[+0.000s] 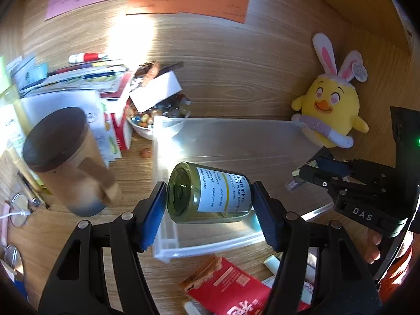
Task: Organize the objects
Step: 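Lower the bottle and tile into the clear box and open both tools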
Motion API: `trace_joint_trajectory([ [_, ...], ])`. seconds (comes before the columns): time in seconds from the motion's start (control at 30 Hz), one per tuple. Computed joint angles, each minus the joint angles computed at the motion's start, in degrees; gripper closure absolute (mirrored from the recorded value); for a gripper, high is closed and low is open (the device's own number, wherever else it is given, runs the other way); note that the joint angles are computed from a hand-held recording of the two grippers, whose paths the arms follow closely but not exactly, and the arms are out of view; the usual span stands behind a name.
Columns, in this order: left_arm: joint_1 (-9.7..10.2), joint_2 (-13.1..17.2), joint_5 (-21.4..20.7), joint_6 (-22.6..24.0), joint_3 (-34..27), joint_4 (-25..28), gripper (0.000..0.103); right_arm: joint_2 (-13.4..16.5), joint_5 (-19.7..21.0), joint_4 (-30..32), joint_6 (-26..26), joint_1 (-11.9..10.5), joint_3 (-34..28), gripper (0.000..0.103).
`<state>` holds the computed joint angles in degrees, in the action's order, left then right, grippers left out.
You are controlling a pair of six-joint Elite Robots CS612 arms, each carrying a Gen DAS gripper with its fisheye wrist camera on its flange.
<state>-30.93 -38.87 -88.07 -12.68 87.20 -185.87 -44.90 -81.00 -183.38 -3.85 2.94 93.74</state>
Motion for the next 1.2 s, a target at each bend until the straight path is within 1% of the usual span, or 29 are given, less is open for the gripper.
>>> trace_joint_trajectory([
  [0.17, -0.56, 0.74, 1.13, 1.60, -1.50, 2.31, 0.039, 0.36, 0.33, 1.06, -0.37, -0.36, -0.26, 0.072],
  [0.4, -0.68, 1.59, 0.03, 2.51, -3.28, 6.45, 0.039, 0.57, 1.33, 2.99, -1.30, -0.53, -0.57, 0.072],
  [0.5, -0.98, 1.67, 0.91, 3.21, -3.33, 6.68, 0.039, 0.38, 2.01, 3.41, -1.40, -0.69, -0.44, 0.072],
  [0.67, -0.95, 1.54, 0.48, 3.65, -3.17, 6.97, 0.038, 0.09, 2.16, 3.86, -1.54, -0.74, -0.27, 0.072],
  [0.77, -0.91, 1.27, -0.02, 3.43, -2.76, 6.54, 0.035, -0.08, 2.00, 4.28, -1.81, -0.73, -0.11, 0.071],
  [0.83, -0.97, 0.95, -0.07, 3.22, -2.16, 5.61, 0.031, -0.26, 1.95, 4.20, -2.07, -0.73, 0.10, 0.069],
  [0.9, -1.06, 0.58, -0.01, 3.08, -1.54, 4.69, 0.029, -0.51, 1.63, 3.40, -2.21, -0.69, 0.55, 0.061],
  [0.97, -1.18, 0.04, 0.22, 2.96, -0.62, 3.38, 0.026, -0.83, 1.25, 2.31, -2.25, -0.71, 1.17, 0.056],
  [1.03, -1.24, -0.60, 0.48, 2.75, 0.48, 1.84, 0.017, -1.29, 0.90, 0.87, -2.24, -0.70, 2.03, 0.052],
  [1.1, -1.34, -1.23, 0.93, 2.59, 1.61, 0.35, 0.013, -1.71, 0.71, -0.33, -2.29, -0.78, 2.81, 0.048],
  [1.2, -1.62, -2.04, 1.72, 2.80, 3.24, -1.14, 0.009, -2.44, 0.02, -2.52, -2.37, -0.75, 4.24, 0.044],
])
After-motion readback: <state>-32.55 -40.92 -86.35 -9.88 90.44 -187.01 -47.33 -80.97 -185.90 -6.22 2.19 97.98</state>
